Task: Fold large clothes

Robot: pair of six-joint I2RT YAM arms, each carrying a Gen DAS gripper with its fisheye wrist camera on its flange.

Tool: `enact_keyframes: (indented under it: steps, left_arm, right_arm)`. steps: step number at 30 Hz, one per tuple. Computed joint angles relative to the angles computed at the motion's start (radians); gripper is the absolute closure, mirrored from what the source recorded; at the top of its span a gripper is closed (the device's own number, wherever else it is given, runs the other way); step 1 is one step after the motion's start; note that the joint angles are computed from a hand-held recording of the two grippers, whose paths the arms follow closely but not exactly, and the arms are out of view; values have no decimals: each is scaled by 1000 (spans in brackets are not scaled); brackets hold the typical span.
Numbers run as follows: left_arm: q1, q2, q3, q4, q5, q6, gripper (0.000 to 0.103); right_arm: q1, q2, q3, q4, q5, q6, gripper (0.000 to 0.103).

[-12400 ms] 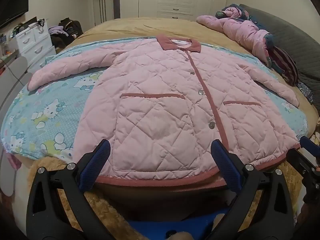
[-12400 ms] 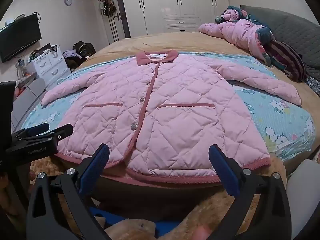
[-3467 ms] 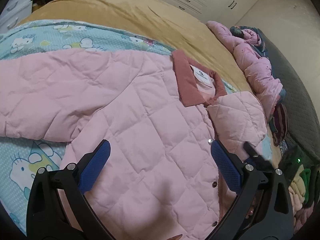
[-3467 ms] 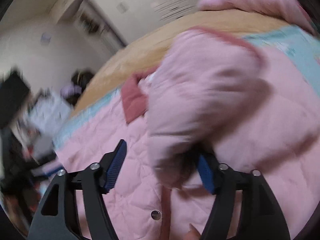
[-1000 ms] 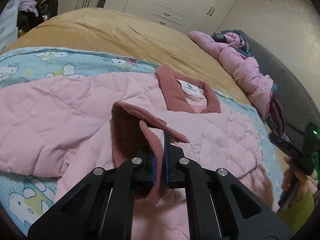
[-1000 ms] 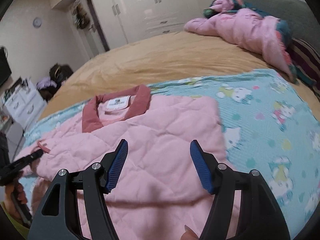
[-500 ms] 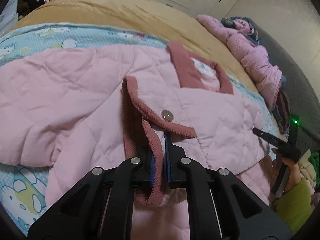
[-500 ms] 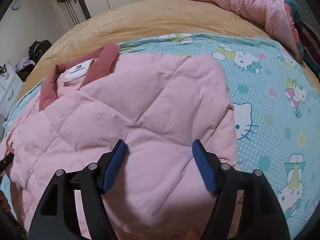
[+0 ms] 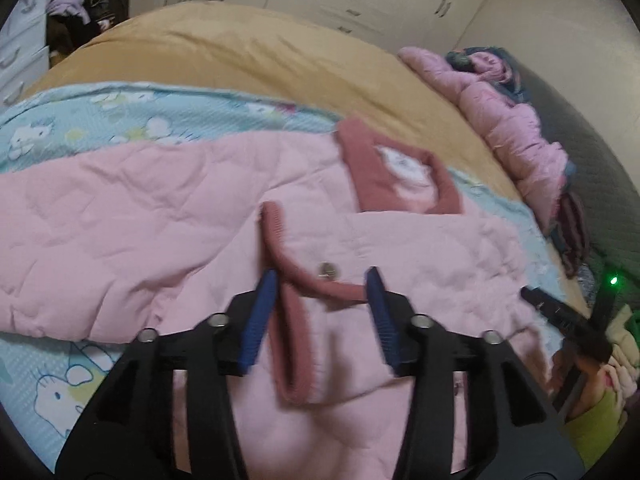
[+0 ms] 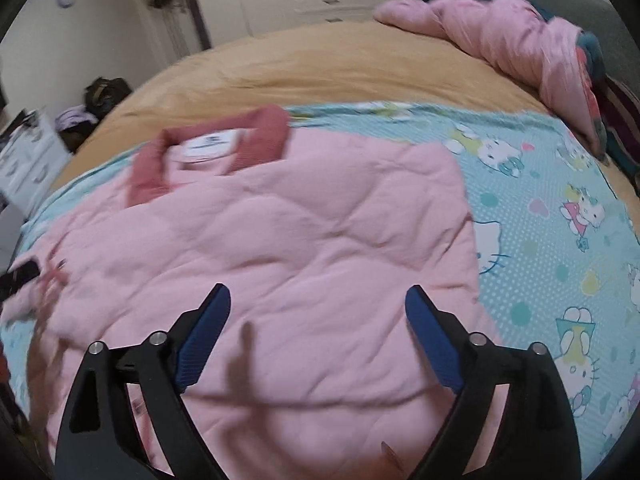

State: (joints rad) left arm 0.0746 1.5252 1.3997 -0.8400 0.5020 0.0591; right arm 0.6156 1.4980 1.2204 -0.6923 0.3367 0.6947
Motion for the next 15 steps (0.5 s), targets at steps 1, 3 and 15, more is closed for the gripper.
enact_keyframes:
  steps: [1, 3, 15]
  left_arm:
    - [-13, -10, 1, -4, 0, 3, 49]
    - [-53, -31, -8, -7, -24, 18, 39]
    - [-211, 50, -104, 2, -122, 13, 21]
  right_arm:
    - [21, -8, -5, 4, -3, 9, 14]
    - [47, -9, -1, -1, -1, 24, 13]
    - [86, 53, -19, -36, -31, 98, 11]
